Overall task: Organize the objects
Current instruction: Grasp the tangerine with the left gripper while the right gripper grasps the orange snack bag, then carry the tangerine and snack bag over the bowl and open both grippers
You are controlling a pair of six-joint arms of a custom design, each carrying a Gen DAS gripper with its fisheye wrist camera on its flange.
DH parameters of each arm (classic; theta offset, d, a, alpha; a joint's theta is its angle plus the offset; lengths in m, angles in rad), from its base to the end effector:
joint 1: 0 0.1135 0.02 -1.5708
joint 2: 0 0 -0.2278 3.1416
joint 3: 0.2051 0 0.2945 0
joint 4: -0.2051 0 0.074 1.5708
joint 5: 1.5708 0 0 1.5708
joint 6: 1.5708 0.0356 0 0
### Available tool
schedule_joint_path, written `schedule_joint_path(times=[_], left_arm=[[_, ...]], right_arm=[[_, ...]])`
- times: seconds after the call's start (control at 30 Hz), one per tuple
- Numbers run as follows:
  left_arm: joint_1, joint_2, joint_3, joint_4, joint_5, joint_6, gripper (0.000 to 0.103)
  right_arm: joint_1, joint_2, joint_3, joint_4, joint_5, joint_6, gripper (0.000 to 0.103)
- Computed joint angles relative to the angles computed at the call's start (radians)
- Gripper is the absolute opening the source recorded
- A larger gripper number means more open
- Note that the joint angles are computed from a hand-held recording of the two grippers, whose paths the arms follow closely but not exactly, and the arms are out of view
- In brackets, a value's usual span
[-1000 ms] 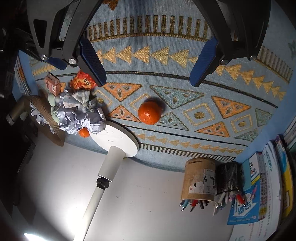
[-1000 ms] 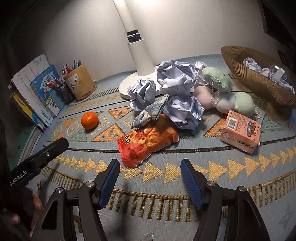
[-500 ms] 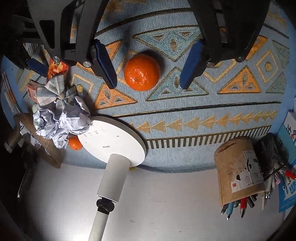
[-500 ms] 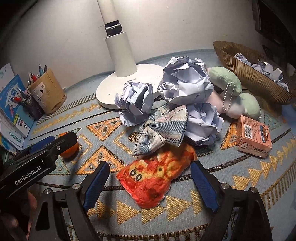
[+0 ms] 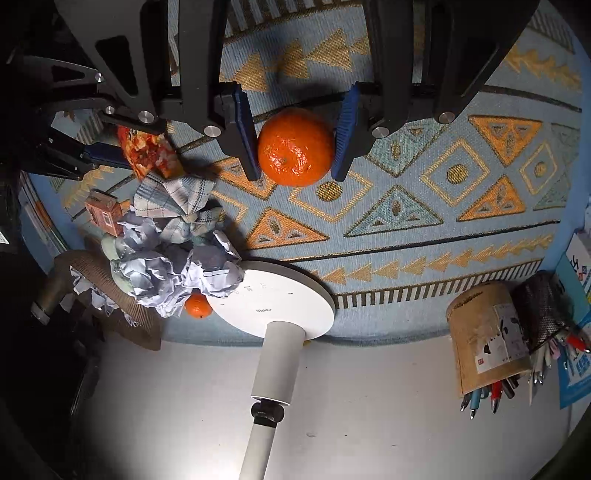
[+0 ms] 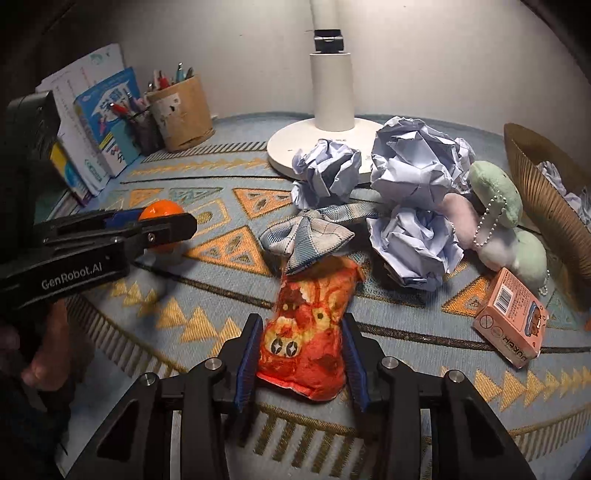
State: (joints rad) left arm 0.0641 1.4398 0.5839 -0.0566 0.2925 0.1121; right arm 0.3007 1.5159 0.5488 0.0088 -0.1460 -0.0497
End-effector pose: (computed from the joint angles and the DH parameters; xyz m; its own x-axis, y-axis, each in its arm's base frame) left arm 0.2907 0.0084 0.0754 -0.7716 0.0578 -0.6334 0.2023 0.9665 -0.1582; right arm 0.2691 0.0889 0.0483 -0.7620 -0.2878 -0.5801 -0.4113 0.9070 0.0903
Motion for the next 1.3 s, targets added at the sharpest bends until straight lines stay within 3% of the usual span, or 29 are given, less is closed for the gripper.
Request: schedule_joint_path(times=[0.1, 0.23, 0.3, 0.4, 0.5, 0.57, 0.63, 0.67, 0.73, 0.83, 0.97, 1.1, 1.3], left_arm=[[-0.017, -0.129, -0.087, -0.031, 0.024, -0.036, 0.036], [-0.081, -0.278, -0.191, -0.056, 0.022, -0.106, 0.036], [-0.118, -0.336, -0.237, -0.046, 0.009, -0.152, 0.036], [-0.162, -0.353, -0.260, -0.035, -0.004, -0.203, 0.036], [-0.190, -0.370, -0.273, -0.046, -0.033, -0.225, 0.036], [-0.200, -0.383, -0.276, -0.054, -0.041, -0.236, 0.036], [-0.218, -0.398, -0.278, -0.060, -0.057, -0.249, 0.036], [-0.227, -0.405, -0.277, -0.064, -0.064, -0.258, 0.036], [-0.249, -0.420, -0.274, -0.074, -0.075, -0.270, 0.036], [-0.306, -0.436, -0.253, -0.090, -0.112, -0.296, 0.036], [-0.401, -0.386, -0.165, -0.078, -0.153, -0.335, 0.036], [-0.503, -0.214, 0.013, -0.040, -0.206, -0.352, 0.036], [-0.595, 0.149, 0.388, -0.002, -0.243, -0.366, 0.036]], right_arm=[[-0.089, -0.106, -0.079, -0.066, -0.109, -0.212, 0.040], [-0.172, -0.217, -0.163, -0.119, -0.123, -0.395, 0.040], [-0.233, -0.222, -0.145, -0.187, -0.171, -0.398, 0.043], [-0.279, -0.175, -0.115, -0.192, -0.241, -0.343, 0.063], [-0.261, -0.172, -0.133, -0.133, -0.218, -0.269, 0.063], [-0.237, -0.188, -0.149, -0.104, -0.190, -0.229, 0.056], [-0.209, -0.219, -0.177, -0.078, -0.139, -0.209, 0.039], [-0.196, -0.229, -0.187, -0.068, -0.122, -0.204, 0.038], [-0.213, -0.268, -0.213, -0.075, -0.148, -0.213, 0.034], [-0.300, -0.328, -0.230, -0.155, -0.277, -0.258, 0.030], [-0.446, -0.440, -0.228, -0.279, -0.424, -0.306, 0.030], [-0.624, -0.516, -0.169, -0.369, -0.515, -0.362, 0.030], [-0.795, -0.294, 0.067, -0.244, -0.506, -0.272, 0.030]])
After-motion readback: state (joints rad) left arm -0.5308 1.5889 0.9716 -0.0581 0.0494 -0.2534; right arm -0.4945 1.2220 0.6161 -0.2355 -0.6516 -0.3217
